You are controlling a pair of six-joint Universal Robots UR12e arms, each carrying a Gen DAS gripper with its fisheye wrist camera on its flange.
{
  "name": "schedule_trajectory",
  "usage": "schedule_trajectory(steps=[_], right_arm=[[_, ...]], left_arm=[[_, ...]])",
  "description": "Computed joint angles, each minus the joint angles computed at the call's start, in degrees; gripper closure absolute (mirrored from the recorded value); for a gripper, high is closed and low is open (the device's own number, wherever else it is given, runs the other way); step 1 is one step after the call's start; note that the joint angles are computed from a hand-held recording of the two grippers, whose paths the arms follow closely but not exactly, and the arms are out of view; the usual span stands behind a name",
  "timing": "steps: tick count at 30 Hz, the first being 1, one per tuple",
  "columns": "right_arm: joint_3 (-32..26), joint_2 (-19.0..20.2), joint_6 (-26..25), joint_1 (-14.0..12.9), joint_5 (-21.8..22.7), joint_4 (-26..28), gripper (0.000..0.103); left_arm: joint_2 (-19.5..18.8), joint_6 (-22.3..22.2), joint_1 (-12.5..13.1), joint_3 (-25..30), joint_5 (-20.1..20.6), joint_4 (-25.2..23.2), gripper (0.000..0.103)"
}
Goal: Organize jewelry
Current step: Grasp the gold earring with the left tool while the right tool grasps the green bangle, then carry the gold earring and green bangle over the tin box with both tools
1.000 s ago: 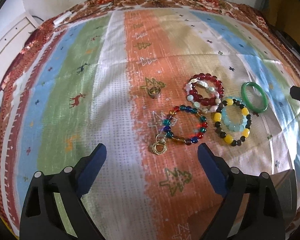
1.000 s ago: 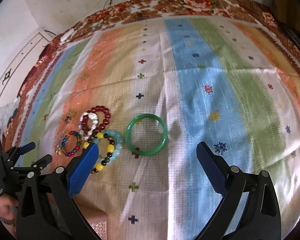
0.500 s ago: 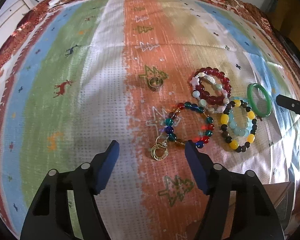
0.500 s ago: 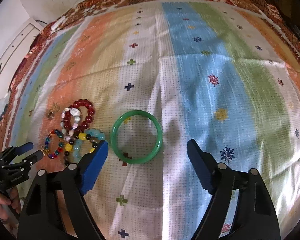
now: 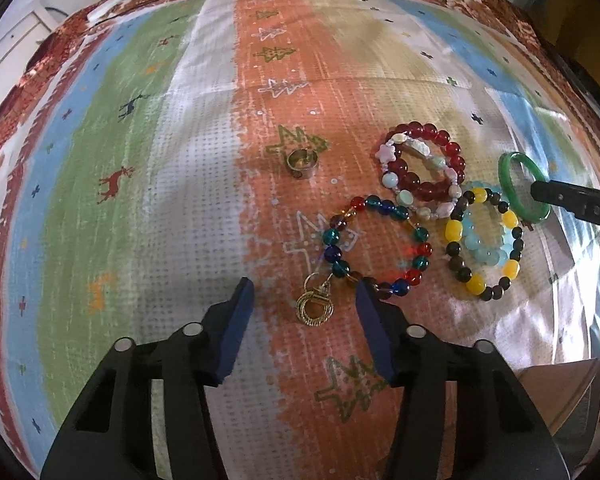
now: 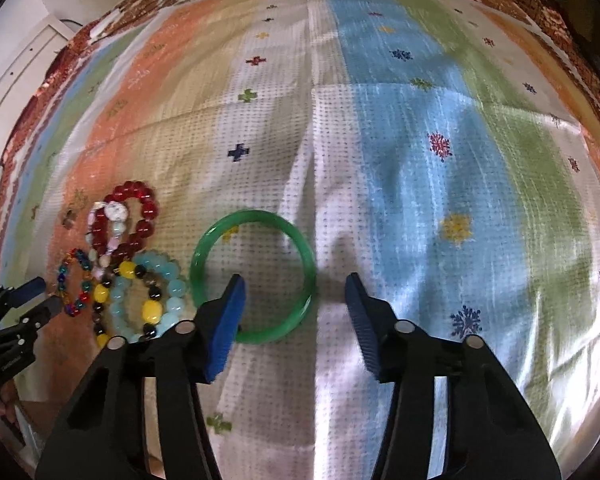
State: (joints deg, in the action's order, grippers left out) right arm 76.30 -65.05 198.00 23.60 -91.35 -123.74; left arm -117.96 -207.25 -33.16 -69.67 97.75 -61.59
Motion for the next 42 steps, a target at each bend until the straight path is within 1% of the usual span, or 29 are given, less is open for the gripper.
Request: schedule_trajectory(steps=[3, 4, 6, 7, 9, 13, 14, 15, 18, 23, 26, 30, 36, 42], right_arm=[[-0.32, 0.46, -0.94, 0.18, -0.85, 0.22, 0.057], [-0.34, 0.53, -1.03, 0.19, -0.91, 0.12, 0.057], [-0.47, 0.58, -1.45, 0.17, -0.67, 0.3, 0.061], [-0.48, 0.59, -1.56, 0.13, -0.44, 0.31, 0.062], [-0.43, 0.55, -1.37, 0.0, 0.1, 0.39, 0.066], [0.39, 0.22, -1.4, -0.17, 0.82, -0.96, 0.071], [0.46, 0.22, -1.57, -0.14, 0.61, -1.15, 0.077], [0.52, 0.19, -1.71, -0.08, 0.12, -1.23, 0.085], [0.5, 0.11, -2.08, -0.05, -0.13, -0.94, 0.089], [0.41, -0.11, -2.18, 0.13, -0.58, -0.26, 0.092], [0.37, -0.28, -2.14, 0.29, -0.68, -0.3, 0.094], [0.74, -0.88, -2.87, 0.91, -2.16, -1.6, 0.094], [0.98, -1.47, -3.0, 1.38, -2.2, -2.86, 0.094], [1.71, -2.29, -3.23, 1.63, -1.09, -3.9, 0.094]], left_arm=[[-0.54, 1.83, -0.62, 0.89, 2.55, -1.72, 0.071], [-0.66, 2.98, -0.84, 1.09, 3.03, -2.08, 0.073], [-0.77, 3.97, -0.97, 1.28, 3.07, -2.44, 0.079], [-0.85, 4.28, -1.01, 1.41, 3.02, -2.6, 0.081], [-0.89, 4.38, -0.99, 1.49, 2.51, -2.65, 0.086], [-1.01, 5.64, -1.31, 1.61, 3.62, -2.64, 0.087], [-1.0, 5.54, -1.32, 1.58, 3.65, -2.57, 0.087], [-1.01, 5.46, -1.34, 1.62, 3.72, -2.61, 0.087], [-0.81, 4.94, -1.44, 1.36, 3.43, -1.92, 0.087], [-0.84, 4.94, -2.08, 1.4, 5.11, -1.51, 0.087], [-0.71, 5.25, -2.21, 1.34, 5.24, -1.05, 0.087], [-0.29, 5.24, -2.35, 1.0, 6.44, -0.08, 0.087], [0.54, 4.47, -2.27, 0.13, 6.47, 1.63, 0.087], [1.05, 3.55, -2.23, -0.24, 6.04, 3.09, 0.087]])
